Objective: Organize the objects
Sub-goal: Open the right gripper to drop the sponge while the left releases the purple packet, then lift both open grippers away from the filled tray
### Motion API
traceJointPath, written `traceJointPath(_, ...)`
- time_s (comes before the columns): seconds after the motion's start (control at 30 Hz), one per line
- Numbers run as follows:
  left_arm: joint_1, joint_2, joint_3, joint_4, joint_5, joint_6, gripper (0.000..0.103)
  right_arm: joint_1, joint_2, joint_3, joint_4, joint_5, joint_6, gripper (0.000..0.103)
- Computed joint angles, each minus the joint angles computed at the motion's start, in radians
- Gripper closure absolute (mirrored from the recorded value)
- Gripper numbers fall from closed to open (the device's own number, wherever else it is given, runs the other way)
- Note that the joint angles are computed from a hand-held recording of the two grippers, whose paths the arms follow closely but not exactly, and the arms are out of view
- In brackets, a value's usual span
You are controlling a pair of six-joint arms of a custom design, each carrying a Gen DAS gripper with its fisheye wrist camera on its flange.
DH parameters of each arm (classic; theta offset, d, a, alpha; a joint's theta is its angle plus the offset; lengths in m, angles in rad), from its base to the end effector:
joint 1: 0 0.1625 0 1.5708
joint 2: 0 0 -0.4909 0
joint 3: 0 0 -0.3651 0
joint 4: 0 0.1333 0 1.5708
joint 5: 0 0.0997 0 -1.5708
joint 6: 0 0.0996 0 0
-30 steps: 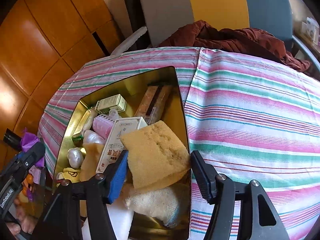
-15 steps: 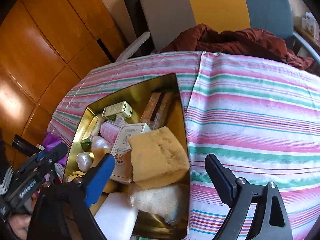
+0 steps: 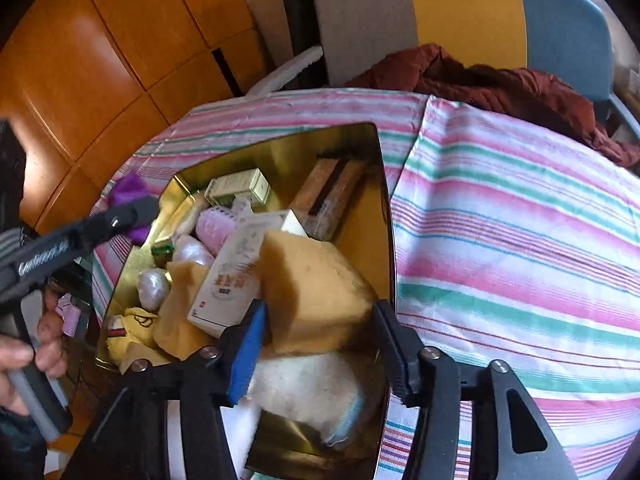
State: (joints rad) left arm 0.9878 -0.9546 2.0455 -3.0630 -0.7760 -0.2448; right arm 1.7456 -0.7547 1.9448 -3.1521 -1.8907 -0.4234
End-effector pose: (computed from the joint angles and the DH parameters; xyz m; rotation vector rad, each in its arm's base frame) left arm -0.1439 -0.5895 0.2140 0.2045 2.4312 -0.8630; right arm 0.2085 -0.5943 0.1105 0.7232 -2.6425 0.4836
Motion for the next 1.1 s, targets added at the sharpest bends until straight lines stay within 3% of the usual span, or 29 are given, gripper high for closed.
traceJointPath(0.2, 0.013, 0.042, -0.063, 0.058, -0.002, 0.032, 0.068, -0.010, -0.030, 0.023, 0.002, 0.038, 0.011, 0.047)
traceJointPath(0.33, 0.022, 0.053, -0.091, 0.115, -0.009, 0.000, 0.052, 0.000, -0.036, 0.038, -0.024, 0.031, 0.004, 0.038)
traceJointPath(0.67, 0.010, 0.026, -0.017, 0.068, 0.027, -0.040, 0.051, 0.003, -0.038, 0.054, -0.054, 0.016, -0.003, 0.035)
traceJointPath(0.83, -0.016, 0.007, 0.035, 0.031, 0.068, -0.067, 0.051, 0.011, -0.040, 0.062, -0.067, 0.014, -0.014, 0.030)
traceJointPath(1.1, -0.098, -0.017, 0.130, -0.054, 0.193, -0.099, 0.051, 0.030, -0.042, 0.077, -0.092, 0.008, -0.036, 0.025)
